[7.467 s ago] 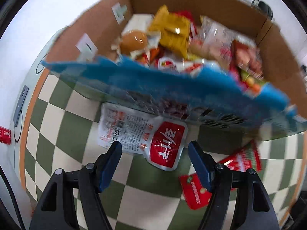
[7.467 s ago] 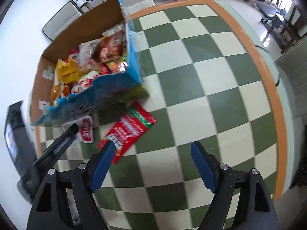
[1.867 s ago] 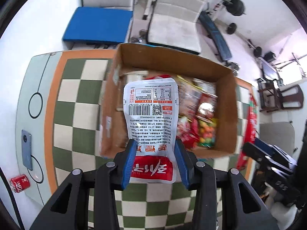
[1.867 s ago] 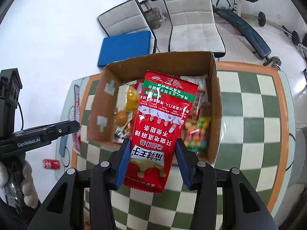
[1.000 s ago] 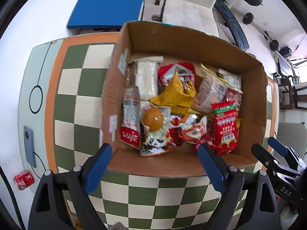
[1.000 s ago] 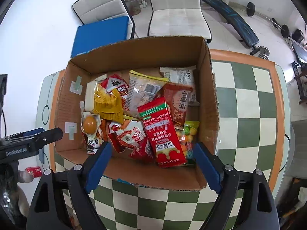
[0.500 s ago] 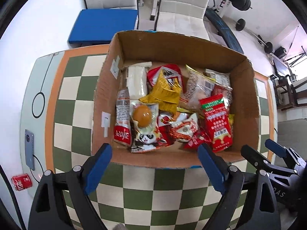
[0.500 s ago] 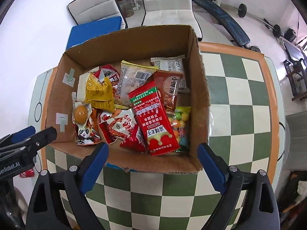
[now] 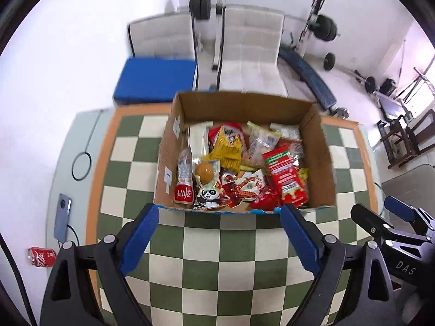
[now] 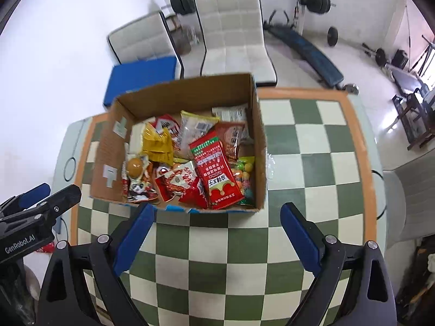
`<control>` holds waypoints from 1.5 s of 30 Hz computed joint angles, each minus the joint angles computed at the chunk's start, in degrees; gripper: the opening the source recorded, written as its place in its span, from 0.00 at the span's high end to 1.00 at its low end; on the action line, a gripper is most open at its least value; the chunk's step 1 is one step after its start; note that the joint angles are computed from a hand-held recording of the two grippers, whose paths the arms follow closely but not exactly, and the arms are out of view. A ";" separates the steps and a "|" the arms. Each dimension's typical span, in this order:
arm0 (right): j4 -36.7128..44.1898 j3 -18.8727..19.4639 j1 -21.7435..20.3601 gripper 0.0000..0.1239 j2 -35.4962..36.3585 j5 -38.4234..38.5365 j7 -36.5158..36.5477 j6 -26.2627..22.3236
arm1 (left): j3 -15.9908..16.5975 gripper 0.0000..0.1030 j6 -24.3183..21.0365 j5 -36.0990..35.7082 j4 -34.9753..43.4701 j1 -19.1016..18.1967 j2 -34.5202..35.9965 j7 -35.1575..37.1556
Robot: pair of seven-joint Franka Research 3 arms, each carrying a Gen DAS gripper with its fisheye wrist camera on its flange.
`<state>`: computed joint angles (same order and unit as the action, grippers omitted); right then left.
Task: Organize snacks
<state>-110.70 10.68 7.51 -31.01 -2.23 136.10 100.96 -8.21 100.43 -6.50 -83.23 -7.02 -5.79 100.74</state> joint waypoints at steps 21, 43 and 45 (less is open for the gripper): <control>26.10 14.48 -2.86 0.22 -2.52 -9.09 9.38 -18.33 | 5.84 0.11 -3.75 -5.92 0.82 -0.38 -14.38 6.12; 34.62 19.64 -7.18 0.22 -0.43 -15.07 4.77 -22.62 | 6.31 0.11 1.43 -3.62 -2.12 -1.34 -17.95 1.17; 33.95 19.25 -7.30 0.22 -0.59 -14.95 4.84 -22.23 | 6.33 0.11 1.49 -3.51 -1.83 -1.43 -17.73 1.14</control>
<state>-76.75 29.93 0.21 -31.60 -17.18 140.94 78.73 -1.88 101.91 -10.01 -85.06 -8.45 -23.52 101.88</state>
